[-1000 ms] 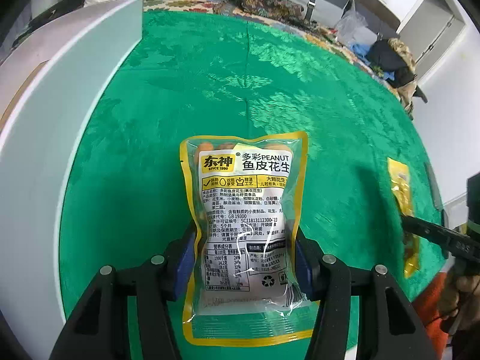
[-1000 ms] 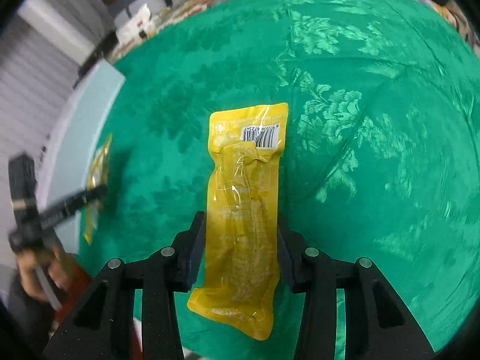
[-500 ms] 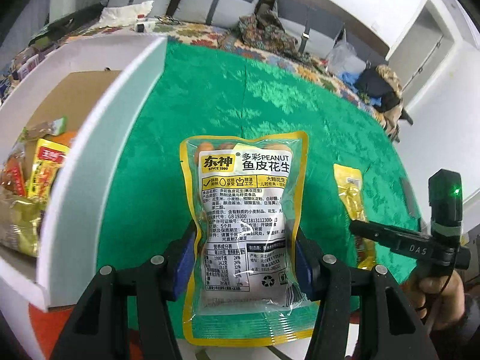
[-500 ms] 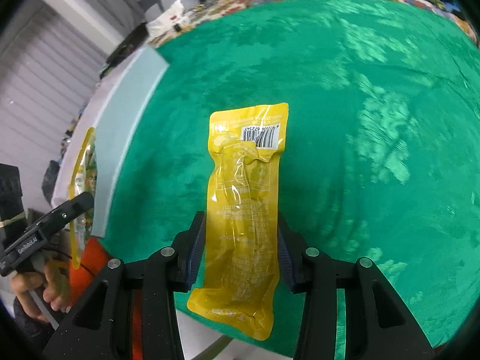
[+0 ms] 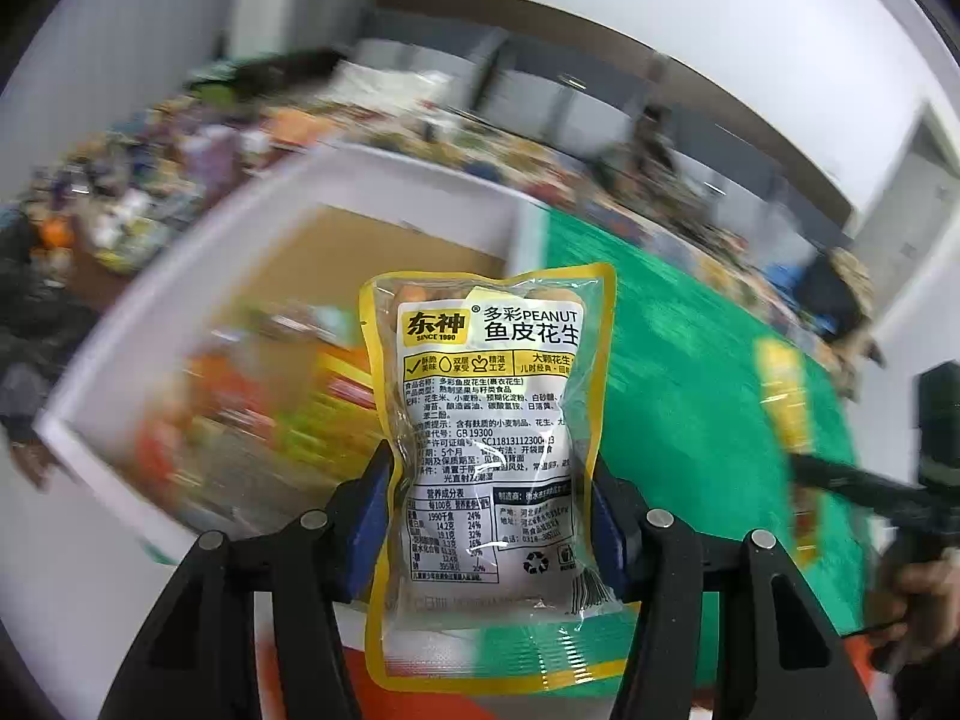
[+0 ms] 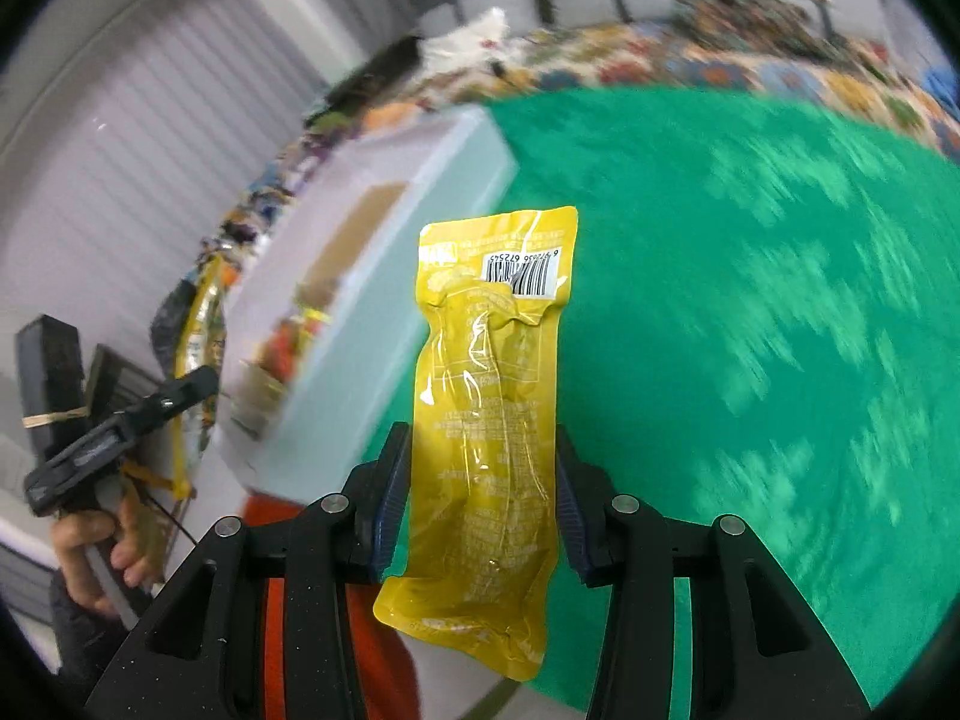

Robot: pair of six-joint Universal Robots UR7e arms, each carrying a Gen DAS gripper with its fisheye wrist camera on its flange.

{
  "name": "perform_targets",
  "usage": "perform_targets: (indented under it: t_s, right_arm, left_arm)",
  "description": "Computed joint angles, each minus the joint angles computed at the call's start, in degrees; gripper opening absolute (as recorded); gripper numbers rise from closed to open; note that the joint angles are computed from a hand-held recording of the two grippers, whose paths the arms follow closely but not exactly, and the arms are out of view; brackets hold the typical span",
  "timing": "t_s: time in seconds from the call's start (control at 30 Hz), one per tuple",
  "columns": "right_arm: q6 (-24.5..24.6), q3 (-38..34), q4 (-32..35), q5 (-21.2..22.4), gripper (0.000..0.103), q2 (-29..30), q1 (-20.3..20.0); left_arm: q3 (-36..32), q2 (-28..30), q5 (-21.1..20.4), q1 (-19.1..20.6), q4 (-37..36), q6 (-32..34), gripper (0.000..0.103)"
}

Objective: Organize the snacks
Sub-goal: 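Carry both packets over the white box and open both grippers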

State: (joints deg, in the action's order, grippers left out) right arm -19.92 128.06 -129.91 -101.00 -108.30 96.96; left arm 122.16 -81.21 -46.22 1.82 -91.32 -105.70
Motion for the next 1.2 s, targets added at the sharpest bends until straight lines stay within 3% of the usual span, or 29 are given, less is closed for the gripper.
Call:
perform_targets:
  t_s: [0.07, 0.2, 0.43, 0.63, 0.7, 0.8, 0.9, 1.03, 1.07, 1.2]
  right_arm:
    - [1.2, -2.0, -2.2, 0.6, 0.046, 4.4, 4.5]
    - [3.0, -5.5, -6.0, 1.4, 0.047, 13.6, 11.5]
    - [8.1, -7.3, -13.5, 2.9, 0.047, 29.7, 16.7]
    - [8.0, -8.0, -17.9, -2.7, 0.050, 39.8, 17.8]
    - [7.4, -7.6, -18.2, -3.5, 0.055, 40.8, 17.4]
    - [6.3, -7.8, -17.4, -4.0, 0.062, 40.7, 17.4]
    - [6.0, -8.1, -17.0, -4.9, 0.063, 39.1, 18.1]
    - [5.5, -7.6, -18.1, -5.5, 0.069, 36.5, 19.6]
    - [5.2, -7.4, -18.5, -6.0, 0.071, 35.8, 20.0]
    - [5.1, -6.3, -19.3, -7.8, 0.072, 33.1, 21.4]
  left_arm:
    - [-0.2, -3.7, 0.3, 0.2, 8.4, -4.4, 0.057]
    - [0.7, -8.2, -1.1, 1.8, 16.8, -9.6, 0.057]
    - [5.7, -10.6, -1.2, 6.6, 11.6, -7.3, 0.058]
    - [6.1, -9.0, -2.1, 10.1, 10.2, -3.7, 0.062]
    - [6.1, -8.6, -1.9, 10.1, 11.0, -3.8, 0.073]
    - [4.6, -7.2, -1.1, 8.3, 17.2, -9.3, 0.086]
    - [2.7, -5.7, -0.7, 6.2, 23.7, -15.0, 0.090]
    - [-2.7, 0.3, -2.1, 4.2, 34.6, -20.3, 0.092]
    - [-4.2, 1.9, -2.5, 3.7, 36.5, -21.1, 0.097]
    - [-7.0, 4.6, -3.2, 1.8, 40.7, -24.4, 0.101]
